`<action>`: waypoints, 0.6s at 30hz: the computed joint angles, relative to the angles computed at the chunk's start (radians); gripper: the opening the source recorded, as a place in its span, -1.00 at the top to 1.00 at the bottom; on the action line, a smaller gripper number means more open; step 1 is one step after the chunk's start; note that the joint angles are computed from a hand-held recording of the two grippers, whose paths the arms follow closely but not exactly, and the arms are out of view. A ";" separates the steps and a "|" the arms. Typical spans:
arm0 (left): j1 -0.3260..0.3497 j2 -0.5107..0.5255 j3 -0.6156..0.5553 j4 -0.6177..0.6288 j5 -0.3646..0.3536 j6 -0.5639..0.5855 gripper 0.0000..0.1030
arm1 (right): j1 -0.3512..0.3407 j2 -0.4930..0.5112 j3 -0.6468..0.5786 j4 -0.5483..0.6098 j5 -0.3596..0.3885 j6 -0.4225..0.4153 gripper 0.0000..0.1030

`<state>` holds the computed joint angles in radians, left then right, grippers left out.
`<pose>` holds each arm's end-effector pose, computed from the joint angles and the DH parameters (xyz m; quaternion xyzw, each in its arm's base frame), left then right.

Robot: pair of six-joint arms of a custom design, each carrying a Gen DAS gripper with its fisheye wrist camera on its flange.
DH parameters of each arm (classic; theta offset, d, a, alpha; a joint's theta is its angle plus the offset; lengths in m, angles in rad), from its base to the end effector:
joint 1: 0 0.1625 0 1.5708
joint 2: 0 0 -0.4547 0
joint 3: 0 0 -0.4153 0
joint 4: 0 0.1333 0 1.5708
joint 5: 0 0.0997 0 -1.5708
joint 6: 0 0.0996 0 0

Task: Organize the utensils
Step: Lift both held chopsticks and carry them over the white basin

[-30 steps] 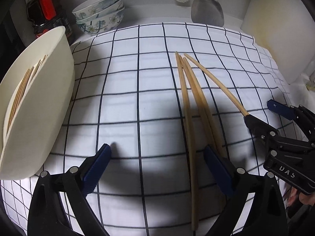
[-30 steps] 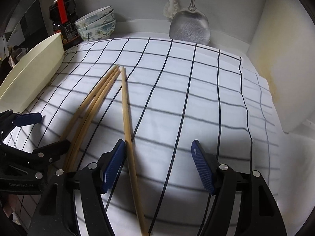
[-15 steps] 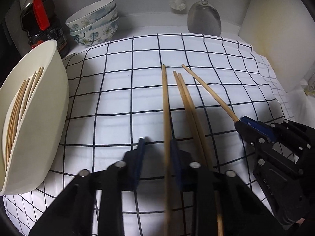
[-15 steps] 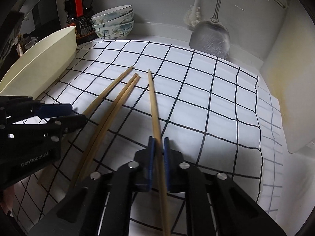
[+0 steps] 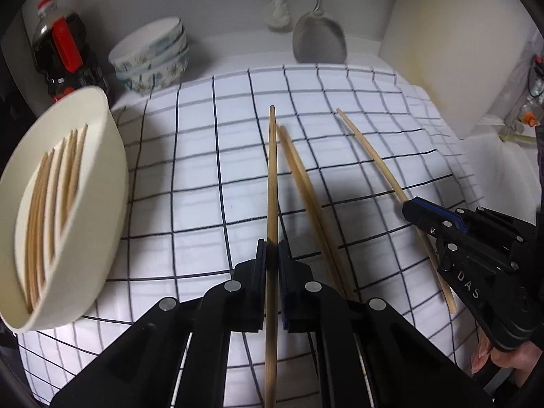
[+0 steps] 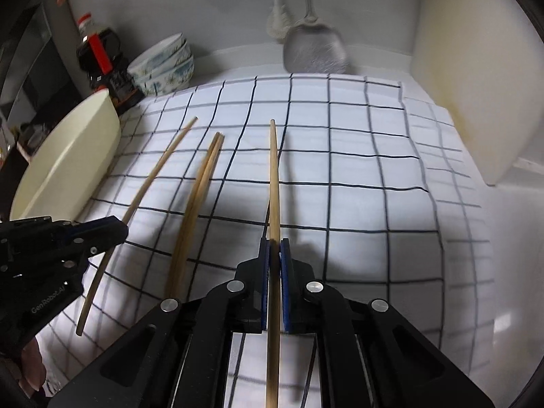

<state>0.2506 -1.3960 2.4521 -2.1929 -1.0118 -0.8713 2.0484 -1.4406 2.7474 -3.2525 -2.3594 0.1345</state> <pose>-0.2817 -0.2642 0.1302 0.2668 0.9019 -0.1449 0.3072 0.1870 -0.2251 0.1836 0.0843 -0.9060 0.2778 0.3081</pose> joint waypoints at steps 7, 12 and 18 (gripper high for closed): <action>-0.049 -0.114 -0.031 0.057 0.019 0.031 0.85 | 0.158 -0.098 -0.056 0.231 -0.073 0.191 0.88; -0.056 -0.219 -0.043 0.106 0.048 0.036 0.85 | 0.254 -0.079 -0.128 0.329 -0.104 0.266 0.88; -0.035 -0.355 -0.066 0.230 0.101 -0.001 0.85 | 0.312 0.031 -0.227 0.309 -0.080 0.255 0.88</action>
